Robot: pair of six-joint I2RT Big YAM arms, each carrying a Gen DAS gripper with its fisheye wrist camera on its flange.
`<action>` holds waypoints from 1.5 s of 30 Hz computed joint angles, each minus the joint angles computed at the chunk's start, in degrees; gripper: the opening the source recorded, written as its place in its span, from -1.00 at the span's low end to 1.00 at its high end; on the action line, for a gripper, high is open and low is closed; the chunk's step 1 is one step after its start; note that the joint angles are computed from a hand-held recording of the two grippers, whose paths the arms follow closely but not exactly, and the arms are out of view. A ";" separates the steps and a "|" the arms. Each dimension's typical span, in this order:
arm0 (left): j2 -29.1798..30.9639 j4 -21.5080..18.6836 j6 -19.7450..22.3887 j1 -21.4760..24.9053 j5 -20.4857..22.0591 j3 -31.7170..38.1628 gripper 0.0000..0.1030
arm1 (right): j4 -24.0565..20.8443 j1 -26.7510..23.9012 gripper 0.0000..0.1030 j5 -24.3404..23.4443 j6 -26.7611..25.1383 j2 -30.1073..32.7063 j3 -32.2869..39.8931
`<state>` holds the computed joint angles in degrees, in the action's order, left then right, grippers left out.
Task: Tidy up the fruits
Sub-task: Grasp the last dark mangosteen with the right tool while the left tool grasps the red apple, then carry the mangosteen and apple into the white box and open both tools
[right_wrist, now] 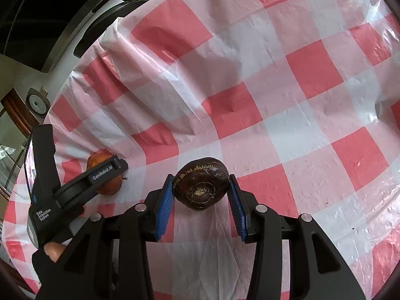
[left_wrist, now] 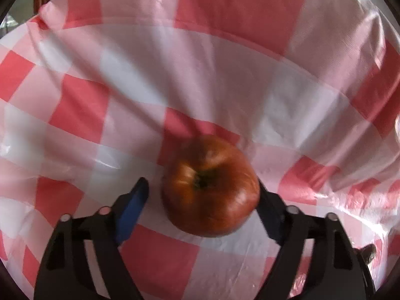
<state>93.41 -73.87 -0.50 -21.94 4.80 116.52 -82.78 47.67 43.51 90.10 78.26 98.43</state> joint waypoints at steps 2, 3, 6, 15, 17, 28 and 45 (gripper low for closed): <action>-0.16 0.08 0.98 -0.25 0.06 -0.26 0.33 | -0.12 0.01 -0.17 0.00 0.09 -0.03 0.04; -0.19 0.09 1.25 -0.23 0.46 -0.35 0.28 | -0.13 0.02 -0.17 -0.01 0.09 -0.03 0.04; -0.52 0.72 0.13 0.36 1.82 -0.98 0.26 | -0.15 -0.02 -0.18 0.00 0.06 -0.03 0.08; -7.00 5.53 -8.24 5.54 10.68 -9.07 0.25 | 0.85 -0.13 -0.18 -0.46 -0.35 -0.33 -0.57; -9.07 7.27 -9.15 6.13 11.22 -11.06 0.25 | 1.07 -0.08 -0.18 -0.42 -0.36 -0.44 -0.76; -28.04 9.69 -0.07 11.10 16.37 -28.93 0.25 | 1.39 -0.09 -0.18 -0.47 -0.42 -0.60 -0.98; -37.87 6.35 4.48 34.98 33.36 -34.46 0.25 | 3.36 3.00 -0.18 1.18 0.75 -1.79 -2.33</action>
<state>55.54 -67.51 3.98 13.05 38.16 82.06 -79.43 50.67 44.69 90.84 76.47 96.10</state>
